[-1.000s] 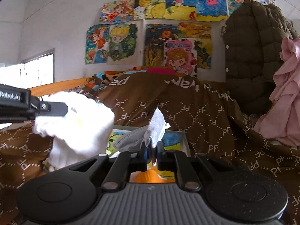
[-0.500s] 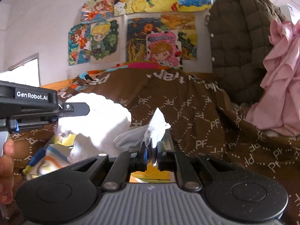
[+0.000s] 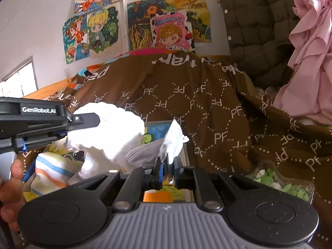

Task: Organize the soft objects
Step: 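Carry the muslin cloth and grey mask into the grey tray and open both grippers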

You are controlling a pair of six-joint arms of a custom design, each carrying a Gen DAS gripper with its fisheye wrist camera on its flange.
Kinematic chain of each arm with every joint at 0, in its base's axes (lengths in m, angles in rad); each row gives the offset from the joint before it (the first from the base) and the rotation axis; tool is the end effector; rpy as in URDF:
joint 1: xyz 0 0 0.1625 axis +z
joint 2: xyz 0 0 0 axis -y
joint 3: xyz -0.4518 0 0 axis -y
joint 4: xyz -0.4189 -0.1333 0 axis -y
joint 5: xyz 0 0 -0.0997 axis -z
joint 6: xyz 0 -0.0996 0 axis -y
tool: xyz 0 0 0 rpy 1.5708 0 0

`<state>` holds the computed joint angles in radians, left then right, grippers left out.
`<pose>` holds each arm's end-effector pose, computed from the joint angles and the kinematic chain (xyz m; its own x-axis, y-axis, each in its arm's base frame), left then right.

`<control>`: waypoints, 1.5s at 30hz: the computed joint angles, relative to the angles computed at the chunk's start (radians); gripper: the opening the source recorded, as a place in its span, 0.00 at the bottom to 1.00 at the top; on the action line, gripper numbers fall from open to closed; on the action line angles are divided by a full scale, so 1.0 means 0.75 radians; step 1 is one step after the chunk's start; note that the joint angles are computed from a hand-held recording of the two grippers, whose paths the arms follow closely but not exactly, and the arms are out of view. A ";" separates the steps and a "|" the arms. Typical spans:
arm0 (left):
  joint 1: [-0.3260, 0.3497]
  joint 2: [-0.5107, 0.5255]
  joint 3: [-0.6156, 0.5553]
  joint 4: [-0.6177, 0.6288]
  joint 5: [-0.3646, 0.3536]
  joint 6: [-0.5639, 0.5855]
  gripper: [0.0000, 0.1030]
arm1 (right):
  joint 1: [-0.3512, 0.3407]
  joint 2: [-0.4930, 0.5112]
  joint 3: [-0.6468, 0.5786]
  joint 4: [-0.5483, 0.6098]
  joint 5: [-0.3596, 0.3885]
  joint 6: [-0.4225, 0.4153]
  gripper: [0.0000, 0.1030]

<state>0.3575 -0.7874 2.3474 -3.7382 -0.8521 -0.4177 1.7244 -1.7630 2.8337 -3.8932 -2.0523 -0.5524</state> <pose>-0.3501 -0.3431 0.0591 -0.8745 0.4077 -0.2626 0.4534 0.4953 -0.7410 0.1213 -0.2136 0.3054 -0.7777 0.0918 0.6219 -0.5358 0.4208 -0.7321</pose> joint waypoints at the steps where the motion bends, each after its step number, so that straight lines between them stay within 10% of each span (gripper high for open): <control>1: 0.003 0.003 -0.002 0.009 0.000 -0.006 0.10 | 0.001 -0.001 0.000 0.010 -0.003 -0.001 0.10; 23: 0.009 -0.065 0.010 0.421 0.035 -0.145 0.12 | 0.058 -0.002 -0.029 0.181 -0.117 0.013 0.13; 45: -0.018 -0.082 0.018 0.495 0.070 -0.201 0.26 | 0.029 -0.042 -0.027 0.215 -0.121 0.048 0.27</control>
<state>0.3437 -0.8489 2.3611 -3.3668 -0.7998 -0.5681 1.7459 -1.7945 2.8132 -3.7316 -2.1434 -0.5161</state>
